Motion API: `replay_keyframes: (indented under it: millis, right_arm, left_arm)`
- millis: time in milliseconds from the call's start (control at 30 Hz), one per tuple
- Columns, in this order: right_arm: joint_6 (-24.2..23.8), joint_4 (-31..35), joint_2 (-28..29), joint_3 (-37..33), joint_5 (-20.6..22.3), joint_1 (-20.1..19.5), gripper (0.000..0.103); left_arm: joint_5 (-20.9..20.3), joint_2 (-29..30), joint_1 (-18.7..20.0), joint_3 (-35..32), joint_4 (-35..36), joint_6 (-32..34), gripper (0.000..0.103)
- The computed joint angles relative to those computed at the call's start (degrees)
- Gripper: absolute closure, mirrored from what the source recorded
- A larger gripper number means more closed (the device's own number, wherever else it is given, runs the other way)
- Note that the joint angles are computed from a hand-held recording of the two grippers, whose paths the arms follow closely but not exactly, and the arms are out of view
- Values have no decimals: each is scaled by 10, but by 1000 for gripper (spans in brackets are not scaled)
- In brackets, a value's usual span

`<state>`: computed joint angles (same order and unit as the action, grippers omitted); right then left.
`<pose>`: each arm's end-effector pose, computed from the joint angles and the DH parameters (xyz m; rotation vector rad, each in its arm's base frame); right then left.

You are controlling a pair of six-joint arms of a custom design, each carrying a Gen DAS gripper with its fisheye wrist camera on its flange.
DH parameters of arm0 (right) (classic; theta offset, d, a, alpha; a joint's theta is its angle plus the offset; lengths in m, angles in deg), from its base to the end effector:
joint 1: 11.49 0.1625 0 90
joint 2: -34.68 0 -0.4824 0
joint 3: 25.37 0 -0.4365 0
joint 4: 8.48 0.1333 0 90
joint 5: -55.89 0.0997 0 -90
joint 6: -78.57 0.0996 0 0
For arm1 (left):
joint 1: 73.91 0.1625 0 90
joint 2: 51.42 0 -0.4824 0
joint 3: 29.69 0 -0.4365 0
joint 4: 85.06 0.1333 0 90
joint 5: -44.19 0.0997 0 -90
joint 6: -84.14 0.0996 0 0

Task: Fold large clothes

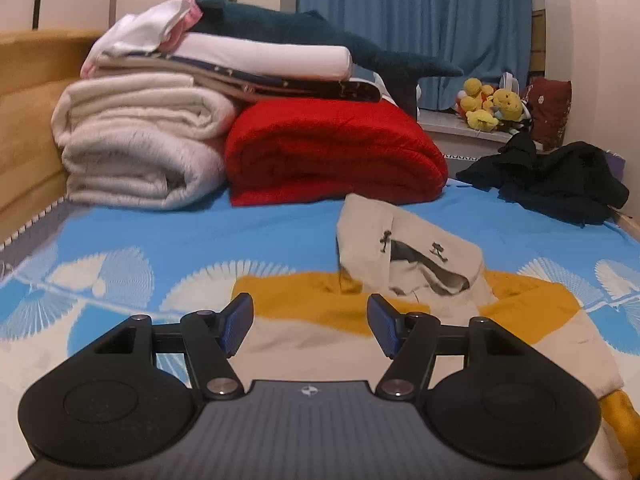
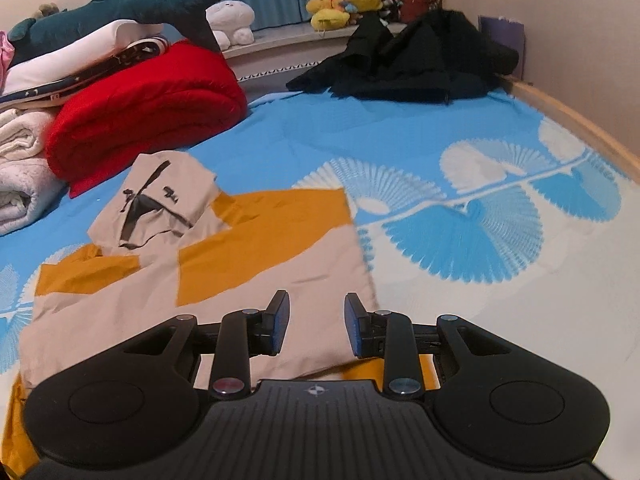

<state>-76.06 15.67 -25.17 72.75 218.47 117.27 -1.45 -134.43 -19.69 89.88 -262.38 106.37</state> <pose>0.3494 -0.3741 0.2367 -0.1245 -2.0224 1.1921 -0.1438 -0.5466 0.4135 0.7040 2.1593 -1.1577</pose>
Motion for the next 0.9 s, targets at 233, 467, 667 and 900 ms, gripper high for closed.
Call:
replay_keyframes:
  millis: [233,467,667,900]
  right_arm:
    - [-18,-17,-30,17,-2,-12,72]
    - [-14,-22,-38,23,-16,-30,78]
    - [9,-2,-27,22,-36,-47,78]
    - [0,8,-17,21,-49,-61,78]
  left_arm:
    - [-43,119,32,-139,52,10,98]
    - [-86,270,78,-338,176,-31,95]
    - [-83,400,111,-520,281,-86,49]
    - [-49,538,142,-726,368,-138,30]
